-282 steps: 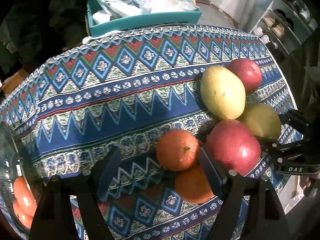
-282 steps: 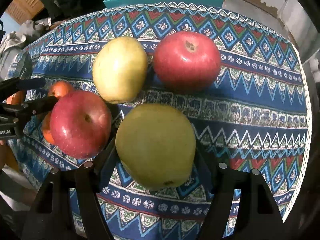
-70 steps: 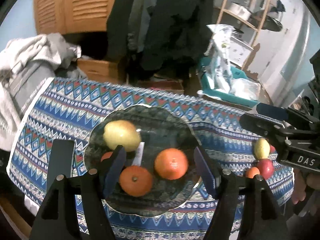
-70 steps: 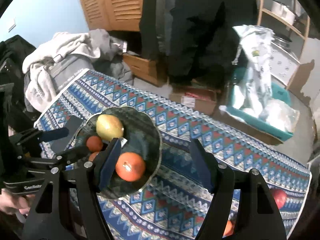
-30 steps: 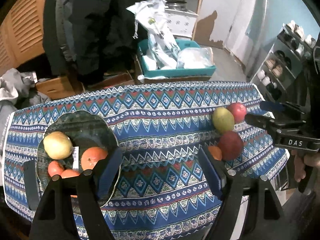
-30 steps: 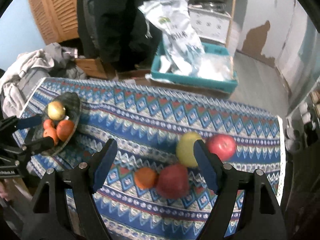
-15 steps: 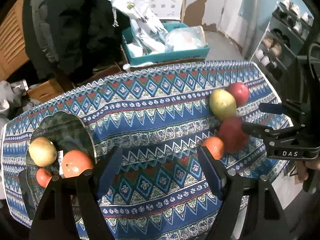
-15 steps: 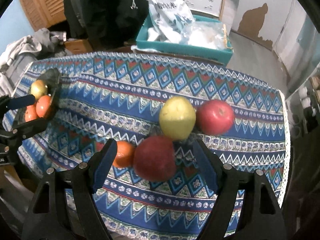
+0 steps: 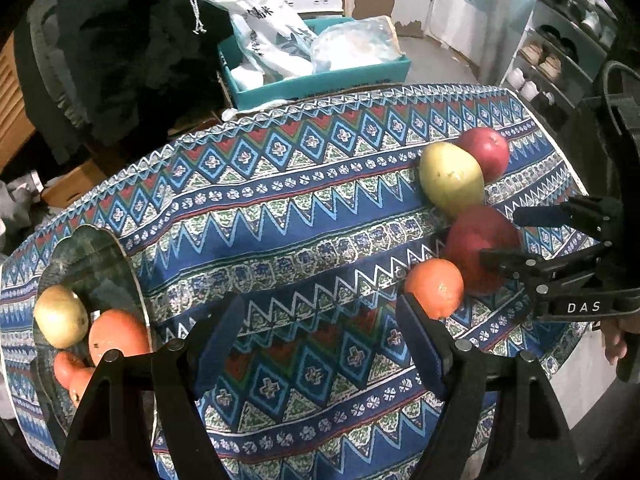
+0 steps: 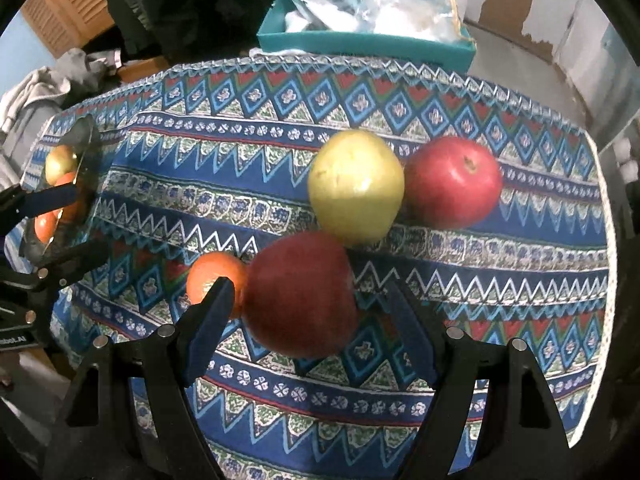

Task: Organize fruits
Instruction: 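Grasp an orange with the left tool while the right tool grasps a large red apple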

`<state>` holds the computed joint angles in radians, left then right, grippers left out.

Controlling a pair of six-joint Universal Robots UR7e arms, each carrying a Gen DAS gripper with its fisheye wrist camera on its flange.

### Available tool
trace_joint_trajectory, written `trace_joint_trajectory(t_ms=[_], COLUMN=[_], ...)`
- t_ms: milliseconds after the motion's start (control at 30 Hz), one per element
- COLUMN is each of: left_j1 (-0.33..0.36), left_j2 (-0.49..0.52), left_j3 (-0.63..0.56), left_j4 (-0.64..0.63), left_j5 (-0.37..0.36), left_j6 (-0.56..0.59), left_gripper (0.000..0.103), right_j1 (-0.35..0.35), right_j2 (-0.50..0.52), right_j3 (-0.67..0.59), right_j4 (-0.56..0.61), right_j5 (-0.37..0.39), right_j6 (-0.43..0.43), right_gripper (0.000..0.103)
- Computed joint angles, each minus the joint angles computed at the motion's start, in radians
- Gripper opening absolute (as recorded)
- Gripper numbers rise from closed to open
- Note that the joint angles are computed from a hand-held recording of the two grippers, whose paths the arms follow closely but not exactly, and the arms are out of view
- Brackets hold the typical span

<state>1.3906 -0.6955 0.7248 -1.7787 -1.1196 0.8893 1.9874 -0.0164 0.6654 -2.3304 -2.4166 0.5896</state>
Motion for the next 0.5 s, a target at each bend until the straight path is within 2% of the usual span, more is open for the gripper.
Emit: trace_joint_trajectory(t_ms=[133, 300, 367, 433, 467, 500], left_j1=[-0.001, 0.000, 0.001, 0.002, 0.002, 0.002], left_j2=[0.006, 0.016, 0.021, 0.028, 0.031, 0.032], left_j3=[0.003, -0.005, -0.014, -0.025, -0.029, -0.030], left_j4=[0.000, 0.006, 0.016, 0.030, 0.034, 0.036], left_j5=[0.005, 0.007, 0.006, 0.002, 0.001, 0.000], left_j6=[-0.003, -0.008, -0.014, -0.022, -0.023, -0.026], left_gripper=[0.080, 0.080, 0.080, 0.080, 0.080, 0.080], right_j1=[-0.012, -0.030, -0.037, -0.048, -0.052, -0.055], right_j2=[-0.004, 0.009, -0.003, -0.025, -0.031, -0.038], right_j3=[0.023, 0.008, 0.042, 0.087, 0.101, 0.118], right_j4=[-0.054, -0.060, -0.119, -0.172, -0.193, -0.211], right_j5=[0.036, 0.074, 0.094, 0.141, 0.160, 0.173], right_j6=[-0.015, -0.016, -0.019, -0.009, -0.007, 0.001], right_gripper=[0.079, 0.079, 0.079, 0.076, 0.070, 0.070])
